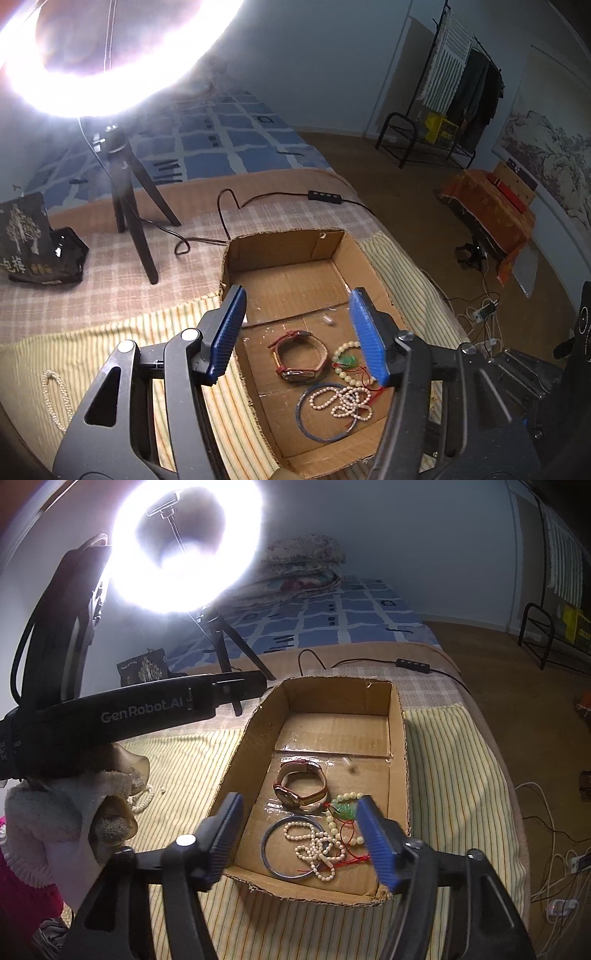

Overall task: Organize jewelry
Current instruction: 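Withdraw both open tools from the box toward the remaining pearls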

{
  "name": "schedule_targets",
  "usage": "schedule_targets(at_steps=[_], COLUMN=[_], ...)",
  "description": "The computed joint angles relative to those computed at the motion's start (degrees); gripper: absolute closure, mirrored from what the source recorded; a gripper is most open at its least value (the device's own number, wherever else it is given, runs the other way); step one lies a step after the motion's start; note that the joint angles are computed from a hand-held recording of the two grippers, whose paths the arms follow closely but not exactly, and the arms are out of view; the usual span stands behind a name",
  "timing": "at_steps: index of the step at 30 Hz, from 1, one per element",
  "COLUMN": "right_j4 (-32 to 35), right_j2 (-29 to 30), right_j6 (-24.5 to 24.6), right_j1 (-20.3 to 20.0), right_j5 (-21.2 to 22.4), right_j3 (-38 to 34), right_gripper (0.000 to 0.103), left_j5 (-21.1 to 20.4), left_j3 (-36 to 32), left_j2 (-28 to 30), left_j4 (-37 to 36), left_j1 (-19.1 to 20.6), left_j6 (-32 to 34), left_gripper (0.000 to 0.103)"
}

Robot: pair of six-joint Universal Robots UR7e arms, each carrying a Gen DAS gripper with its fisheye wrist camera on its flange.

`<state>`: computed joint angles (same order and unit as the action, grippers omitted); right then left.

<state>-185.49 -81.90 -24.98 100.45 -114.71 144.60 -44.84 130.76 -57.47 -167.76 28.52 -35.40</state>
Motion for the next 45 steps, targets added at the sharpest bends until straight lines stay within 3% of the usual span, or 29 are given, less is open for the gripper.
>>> schedule_targets(at_steps=[4, 10, 24, 26, 27, 30, 37, 45], right_j4=[-1.52, -2.14, -5.19, -5.57, -6.08, -7.54, -8.07, -13.45], right_j2=[0.78, 2.05, 6.14, 6.65, 7.06, 7.98, 10.02, 15.20], right_j6=[0.25, 1.04, 2.97, 3.08, 3.19, 3.12, 4.48, 1.88], right_j1=[0.67, 1.54, 4.70, 5.27, 5.64, 6.63, 9.03, 12.50], right_j5=[-1.41, -3.54, -9.96, -10.84, -11.52, -12.50, -13.05, -12.01], right_j3=[-0.06, -0.56, -1.72, -1.85, -1.93, -2.06, -3.21, -4.01], right_gripper=[0.016, 0.011, 0.009, 0.007, 0.001, 0.000, 0.000, 0.000], left_j5=[0.20, 0.67, 2.17, 2.44, 2.62, 3.10, 4.40, 7.14], left_j3=[0.15, 0.88, 3.80, 4.51, 4.92, 5.75, 8.24, 11.25], left_j2=[-0.80, -2.43, -7.95, -9.11, -9.88, -11.78, -18.50, -33.16], left_j4=[0.70, 1.65, 5.39, 6.00, 6.51, 8.05, 13.89, 30.09], left_j1=[-0.03, -0.41, -1.79, -2.03, -2.17, -2.44, -3.53, -5.55], left_j6=[-0.46, -1.14, -3.89, -4.56, -4.95, -5.66, -8.13, -14.11], left_gripper=[0.043, 0.043, 0.043, 0.043, 0.043, 0.043, 0.043, 0.043])
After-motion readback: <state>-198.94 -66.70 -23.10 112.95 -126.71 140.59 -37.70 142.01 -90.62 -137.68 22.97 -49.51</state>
